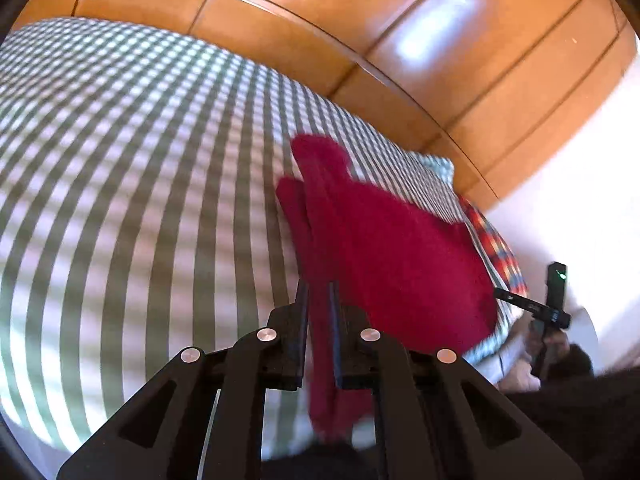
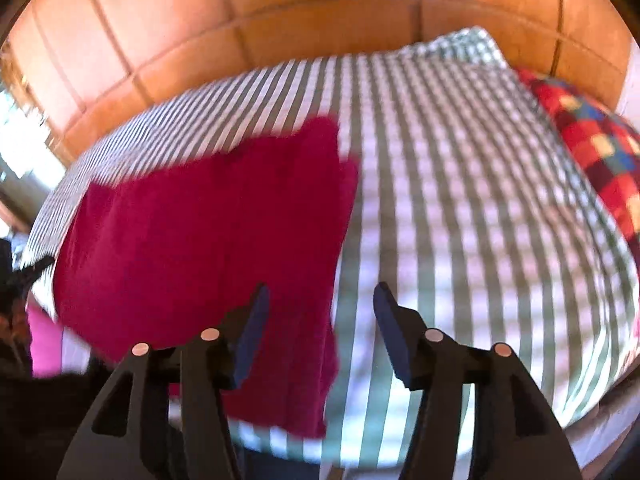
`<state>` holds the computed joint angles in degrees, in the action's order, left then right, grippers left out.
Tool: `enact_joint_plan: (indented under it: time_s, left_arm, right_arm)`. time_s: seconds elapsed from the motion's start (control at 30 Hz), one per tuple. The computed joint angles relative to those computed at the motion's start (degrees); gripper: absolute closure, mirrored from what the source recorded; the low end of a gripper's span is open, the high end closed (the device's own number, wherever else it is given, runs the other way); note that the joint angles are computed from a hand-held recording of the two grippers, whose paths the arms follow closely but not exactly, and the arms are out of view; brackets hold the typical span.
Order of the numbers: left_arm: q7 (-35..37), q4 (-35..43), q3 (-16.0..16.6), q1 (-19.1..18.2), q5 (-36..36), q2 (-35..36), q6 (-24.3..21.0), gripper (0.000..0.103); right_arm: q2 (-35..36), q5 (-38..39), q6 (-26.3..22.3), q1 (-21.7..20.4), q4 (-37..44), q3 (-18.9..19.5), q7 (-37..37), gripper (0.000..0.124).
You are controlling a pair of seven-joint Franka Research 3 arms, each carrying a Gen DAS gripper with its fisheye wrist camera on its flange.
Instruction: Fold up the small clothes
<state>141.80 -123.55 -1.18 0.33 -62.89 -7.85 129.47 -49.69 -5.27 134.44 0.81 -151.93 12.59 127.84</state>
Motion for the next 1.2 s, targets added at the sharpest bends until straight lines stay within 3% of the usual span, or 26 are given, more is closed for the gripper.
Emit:
enact_joint_plan:
  time_s: [0.13,0.23,0.33,0.37,0.4,0.43,0.6,0.67,0.73,0.83,0.9,0.93,1.0,1.03,1.2]
  left_arm:
    - [-2.11,5.41,-2.13,-1.05,-0.4,5.32,2.96,0.096]
    - [-4.15,8.63,-3.98,-1.3,-0.81,8.66,3.45,0.062]
    - [-5.91,12.14,-5.45,-0.9,-1.09,11.94,2.16,0.061]
    - [-6.78,12.58,-6.08,-1.05,0.44,12.42,3.71,0.071]
    - [-7.45,12.97,-6.67,-1.35,2.94,12.81,5.46,0.083]
    - [-7.55,13.44,-7.14,-1.39,4.24,13.11,6.12,0.095]
    - [-3.64,11.83,-8.03,-1.37,1.04,10.6,10.82,0.097]
    - [-6.31,12.68,-8.14,-2.19,4.35,11.67,13.88,0.097]
    - [-13.39,14.81,-8.2,-2.84,11.58,14.56,15.01,0.097]
    - [-24.04,16.23,-8.62,-3.37,22.93,17.33,15.73,0.097]
    - [-25.02,15.13,-9.69,-2.67,23.59,16.37,17.5,0.096]
    - [-26.83,14.12,-9.75,-2.93,25.87,15.34,19.14,0.091]
    - [-30.45,9.95,-9.84,-3.91,30.87,11.8,24.75,0.089]
    - [-29.46,8.86,-10.06,-4.14,30.77,10.89,26.63,0.089]
    - [-22.77,0.71,-9.26,-7.65,27.35,3.5,32.55,0.089]
  right_arm:
    - [8.62,-3.19,6.55,-4.72,4.8,0.22,1.98,0.069]
    - [15.24,-5.11,9.3,-6.47,8.77,0.45,3.34,0.069]
    - [20.36,-5.41,9.37,-5.65,11.37,-0.99,4.17,0.077]
    - [21.51,-5.89,8.8,-5.15,12.0,-1.3,3.92,0.103]
    - [22.5,-6.92,7.76,-4.72,12.86,-1.32,3.48,0.114]
    - [22.12,-8.91,7.49,-4.82,12.72,-0.7,4.36,0.114]
    - [16.94,-16.65,9.93,-7.28,10.73,1.86,11.66,0.115]
    - [18.42,-18.63,7.88,-8.31,11.96,2.97,13.51,0.115]
    - [21.96,-19.6,5.63,-7.86,13.36,2.63,14.11,0.114]
    - [25.64,-20.92,5.18,-6.55,12.96,1.29,17.01,0.108]
    - [25.22,-23.42,6.19,-5.97,12.1,0.87,19.65,0.1]
    - [24.9,-23.82,6.26,-5.42,11.89,0.37,20.09,0.095]
    - [24.22,-24.87,3.8,-4.86,12.3,0.46,21.04,0.055]
    - [23.35,-26.11,2.15,-4.91,12.56,1.04,22.45,0.055]
    - [17.57,-27.06,3.87,-2.48,10.51,1.56,24.27,0.056]
